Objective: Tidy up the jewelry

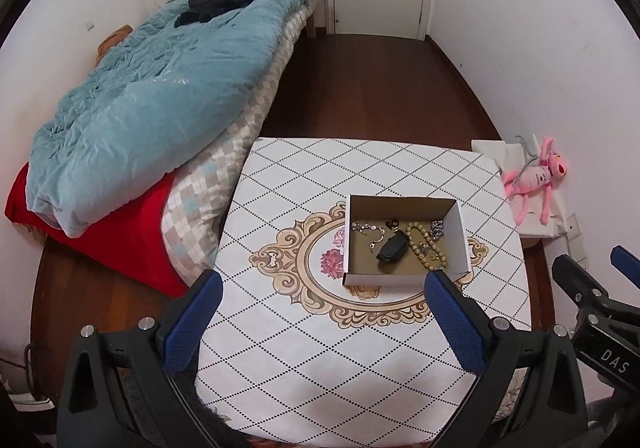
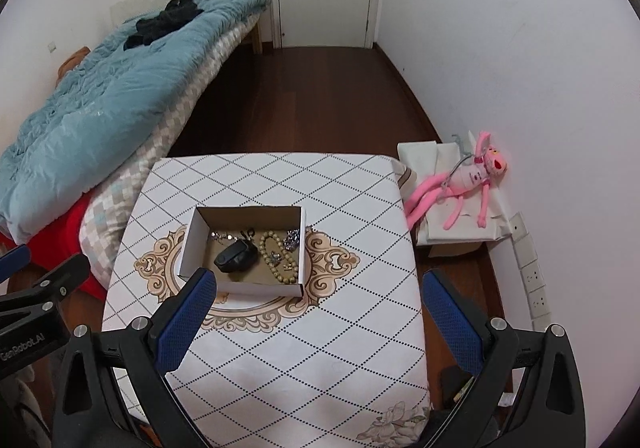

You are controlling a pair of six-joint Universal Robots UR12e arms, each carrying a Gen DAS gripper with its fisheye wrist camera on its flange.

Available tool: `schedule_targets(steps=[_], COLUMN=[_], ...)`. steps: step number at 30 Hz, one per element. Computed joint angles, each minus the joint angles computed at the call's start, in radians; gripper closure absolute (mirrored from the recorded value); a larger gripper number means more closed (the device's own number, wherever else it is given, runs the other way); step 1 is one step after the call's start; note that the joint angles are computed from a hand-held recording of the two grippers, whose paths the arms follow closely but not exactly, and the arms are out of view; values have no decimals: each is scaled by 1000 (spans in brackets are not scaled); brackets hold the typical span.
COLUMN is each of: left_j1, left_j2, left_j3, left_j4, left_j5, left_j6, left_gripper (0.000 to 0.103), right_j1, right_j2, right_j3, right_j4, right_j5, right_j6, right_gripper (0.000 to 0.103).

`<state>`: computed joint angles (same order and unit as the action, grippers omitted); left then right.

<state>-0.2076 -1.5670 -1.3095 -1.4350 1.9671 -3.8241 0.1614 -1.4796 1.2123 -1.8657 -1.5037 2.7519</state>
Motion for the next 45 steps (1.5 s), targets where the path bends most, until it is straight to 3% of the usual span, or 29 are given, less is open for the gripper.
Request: schedule_targets(steps=[10, 45], left_j1=[10, 16], left_j2=[-6, 1], left_j3=[-6, -23], left_j4=[5, 20], left_j5=[-37, -61], left_j6=[30, 28], left_gripper=[0, 0], right_j1=[5, 9], right_j2=[10, 12], right_j3=[-3, -4], right_j4=[27, 39], right_j5=[-14, -27], right_j6=[-4, -11], right_gripper=[0, 0])
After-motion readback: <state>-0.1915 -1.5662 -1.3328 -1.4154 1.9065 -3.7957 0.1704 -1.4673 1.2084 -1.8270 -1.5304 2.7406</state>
